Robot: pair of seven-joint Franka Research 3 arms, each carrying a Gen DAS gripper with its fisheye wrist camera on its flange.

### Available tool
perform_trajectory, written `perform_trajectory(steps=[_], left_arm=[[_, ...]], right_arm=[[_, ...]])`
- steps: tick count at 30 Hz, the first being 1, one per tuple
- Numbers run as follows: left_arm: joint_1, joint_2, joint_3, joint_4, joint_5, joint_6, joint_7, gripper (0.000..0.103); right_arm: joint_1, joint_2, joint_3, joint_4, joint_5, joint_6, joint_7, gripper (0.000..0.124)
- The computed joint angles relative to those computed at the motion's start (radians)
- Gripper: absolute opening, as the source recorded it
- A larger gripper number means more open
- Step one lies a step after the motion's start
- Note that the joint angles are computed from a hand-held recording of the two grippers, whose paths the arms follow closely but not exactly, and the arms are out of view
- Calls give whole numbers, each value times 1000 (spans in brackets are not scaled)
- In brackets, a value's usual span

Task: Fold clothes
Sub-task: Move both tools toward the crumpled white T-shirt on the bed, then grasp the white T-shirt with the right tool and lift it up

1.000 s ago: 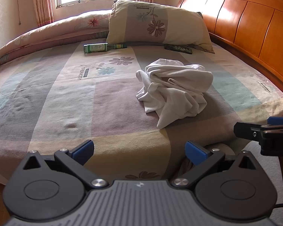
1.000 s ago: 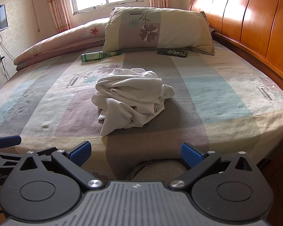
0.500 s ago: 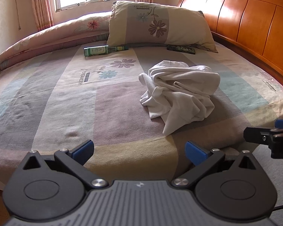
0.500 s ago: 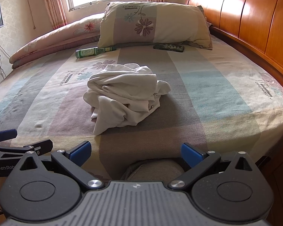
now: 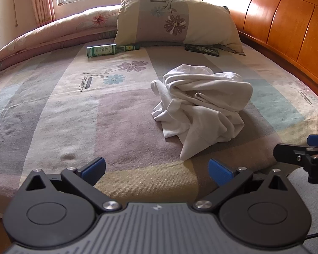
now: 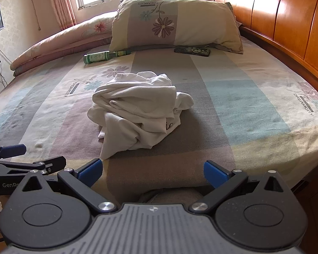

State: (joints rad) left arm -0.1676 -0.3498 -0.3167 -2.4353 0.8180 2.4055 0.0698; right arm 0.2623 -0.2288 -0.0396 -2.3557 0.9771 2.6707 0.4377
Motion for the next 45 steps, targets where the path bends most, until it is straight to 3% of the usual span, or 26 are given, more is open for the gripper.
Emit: perform_trajectory(steps=[7,15,23,29,36,45], left_arm=[[18,44,29,17,-8,57,17,102],[35,94,49,49,-20,89,48,102],[52,125,63,66,1,120,61,102],[99,108,74,20,105,258,-52,102],[113,127,73,28,113,251,-65,102],[109,154,85,40,112,252,-54,102]], right_arm=[[12,45,4,47,67,17,-93,103],[-4,101,15,110,124,-26,-149,103],[-26,168,45,171,70,-52,-114,103],[-33,206,60,200,140,-54,-193,103],[-43,241,77,222,220,-62,-322,103],[-56,286,88,268,148,-99,-218,103]])
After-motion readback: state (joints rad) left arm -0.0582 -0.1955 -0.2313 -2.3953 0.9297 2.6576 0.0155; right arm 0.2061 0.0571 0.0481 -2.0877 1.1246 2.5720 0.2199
